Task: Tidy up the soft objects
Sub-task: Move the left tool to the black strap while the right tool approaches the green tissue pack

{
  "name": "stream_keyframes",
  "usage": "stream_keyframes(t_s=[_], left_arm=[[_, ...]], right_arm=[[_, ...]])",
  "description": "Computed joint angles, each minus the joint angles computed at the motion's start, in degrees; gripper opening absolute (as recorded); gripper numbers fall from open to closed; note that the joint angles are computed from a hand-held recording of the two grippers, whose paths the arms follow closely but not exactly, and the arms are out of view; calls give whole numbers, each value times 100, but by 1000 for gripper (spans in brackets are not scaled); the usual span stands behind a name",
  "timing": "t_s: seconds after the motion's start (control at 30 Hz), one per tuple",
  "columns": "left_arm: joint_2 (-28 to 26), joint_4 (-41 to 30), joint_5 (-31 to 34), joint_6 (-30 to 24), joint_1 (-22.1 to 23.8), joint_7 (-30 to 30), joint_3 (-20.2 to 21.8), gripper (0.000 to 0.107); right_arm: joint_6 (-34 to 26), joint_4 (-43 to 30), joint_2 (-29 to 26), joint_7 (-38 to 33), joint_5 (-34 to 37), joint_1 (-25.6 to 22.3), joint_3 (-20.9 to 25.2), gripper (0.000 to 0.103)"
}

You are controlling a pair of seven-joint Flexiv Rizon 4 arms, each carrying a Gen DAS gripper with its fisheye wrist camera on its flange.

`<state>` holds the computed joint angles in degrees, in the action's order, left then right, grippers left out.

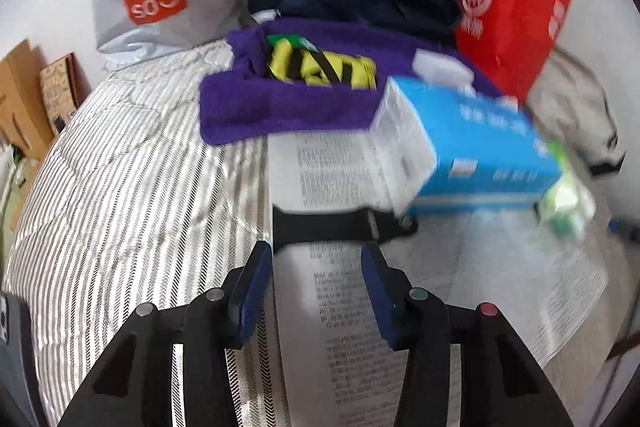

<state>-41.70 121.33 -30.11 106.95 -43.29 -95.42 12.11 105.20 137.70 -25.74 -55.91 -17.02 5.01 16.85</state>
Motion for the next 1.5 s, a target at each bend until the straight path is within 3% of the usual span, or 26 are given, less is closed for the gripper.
stream_keyframes(t_s=[0.07, 0.13, 0.17, 0.23, 0.33, 0.37, 0.43, 0.47, 0.63, 0.9, 1.07, 1.2, 1.33, 1.5], left_arm=[[111, 48, 374, 176, 503, -360, -407, 54], [97, -60, 226, 138, 534, -361, -456, 56], [15, -201, -48, 59, 310, -221, -261, 57], [-241, -594, -471, -489, -420, -198, 547, 57], [-734, -1192, -524, -1361, -1166, -426, 1594, 60], [-874, -1410, -276, -1804, -1308, -585, 1899, 60], [-1044, -1643, -152, -2371, -1491, -497, 2220, 60], [-1054, -1637, -25, -2374, -1536, -518, 2276, 60], [-633, -1183, 420, -2022, -1322, -482, 1901, 60], [-142, -522, 1045, -1630, -1201, -852, 1664, 62], [-167, -595, 1415, -1346, -795, -1037, 1349, 66], [-418, -852, 1685, -1309, -918, -1290, 1573, 74], [-243, -690, 1782, -933, -259, -1289, 870, 62], [-102, -437, 1694, -929, -432, -1166, 944, 50]], right_arm=[[-48, -42, -56, -9, -44, -43, 58, 75], [-107, -99, -130, -16, -108, -151, 176, 75], [-126, -131, -173, -24, -149, -236, 258, 75], [-177, -172, -222, -32, -198, -343, 358, 75], [-252, -220, -277, -44, -255, -562, 546, 75], [-286, -239, -309, -58, -302, -707, 672, 75], [-319, -242, -318, -98, -329, -798, 738, 75], [-320, -234, -305, -105, -309, -781, 710, 75], [-314, -256, -366, -118, -339, -1118, 965, 75], [-214, -210, -443, -80, -595, -1279, 1172, 75], [-227, -131, -396, -47, -695, -1293, 1206, 75], [-190, -37, -319, -11, -712, -1270, 1160, 75], [-227, -14, -261, 46, -695, -1174, 1070, 75], [-280, -14, -222, 5, -713, -1132, 1078, 75]])
